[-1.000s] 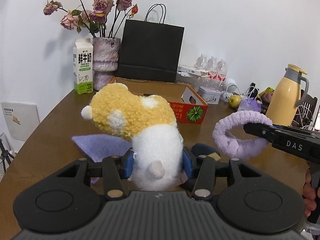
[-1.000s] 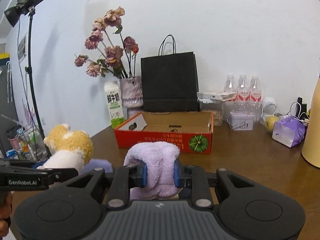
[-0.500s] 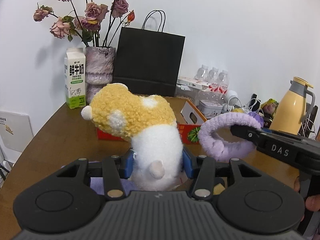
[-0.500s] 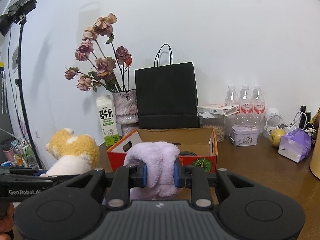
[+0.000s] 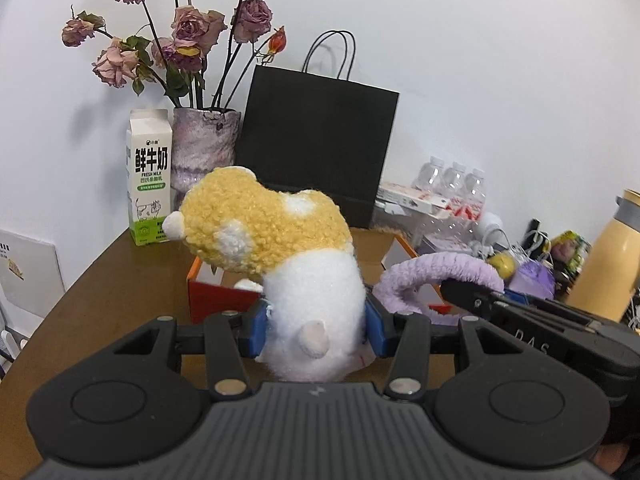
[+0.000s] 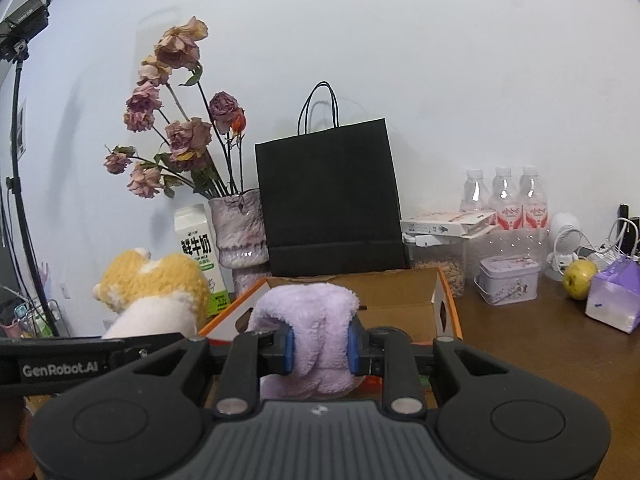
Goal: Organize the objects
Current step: 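Carry the plush toy and pink sock over the red box with both tools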
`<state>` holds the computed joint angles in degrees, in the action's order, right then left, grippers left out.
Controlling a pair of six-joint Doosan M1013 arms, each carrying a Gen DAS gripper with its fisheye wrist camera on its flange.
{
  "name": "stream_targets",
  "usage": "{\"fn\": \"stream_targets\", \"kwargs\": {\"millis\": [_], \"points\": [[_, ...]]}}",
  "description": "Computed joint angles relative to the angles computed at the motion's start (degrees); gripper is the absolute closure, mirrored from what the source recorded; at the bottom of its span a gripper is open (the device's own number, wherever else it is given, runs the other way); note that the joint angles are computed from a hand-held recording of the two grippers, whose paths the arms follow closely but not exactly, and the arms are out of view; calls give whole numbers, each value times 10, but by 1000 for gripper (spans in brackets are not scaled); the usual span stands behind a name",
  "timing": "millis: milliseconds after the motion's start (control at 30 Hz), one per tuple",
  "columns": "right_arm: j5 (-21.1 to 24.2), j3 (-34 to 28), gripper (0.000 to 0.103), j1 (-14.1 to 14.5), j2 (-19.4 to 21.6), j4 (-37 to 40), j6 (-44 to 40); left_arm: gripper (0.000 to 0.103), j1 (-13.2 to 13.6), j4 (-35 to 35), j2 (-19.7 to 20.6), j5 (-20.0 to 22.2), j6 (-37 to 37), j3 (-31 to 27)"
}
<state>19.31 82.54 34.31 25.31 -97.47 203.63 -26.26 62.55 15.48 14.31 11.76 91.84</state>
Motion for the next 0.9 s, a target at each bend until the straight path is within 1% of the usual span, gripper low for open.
{"fn": "stream_targets", "kwargs": {"millis": [100,233,367,467,600,733,900], "points": [[-5,-20,80,-5,13,14,-15,54,3,-2,14,4,1,-19],[-5,-42,80,-11,28,13,-17,54,7,14,32,6,-14,-41],[-24,-59,80,-20,40,13,-15,54,9,15,47,7,-13,-60],[-31,-73,80,-24,49,27,-37,54,11,9,59,7,-4,-76],[-31,-95,80,-29,62,66,-84,54,14,-2,74,10,5,-98],[-29,-118,80,-33,76,115,-137,54,17,10,89,16,-7,-118],[-25,-149,80,-40,95,186,-211,54,24,-14,110,27,14,-147]]}}
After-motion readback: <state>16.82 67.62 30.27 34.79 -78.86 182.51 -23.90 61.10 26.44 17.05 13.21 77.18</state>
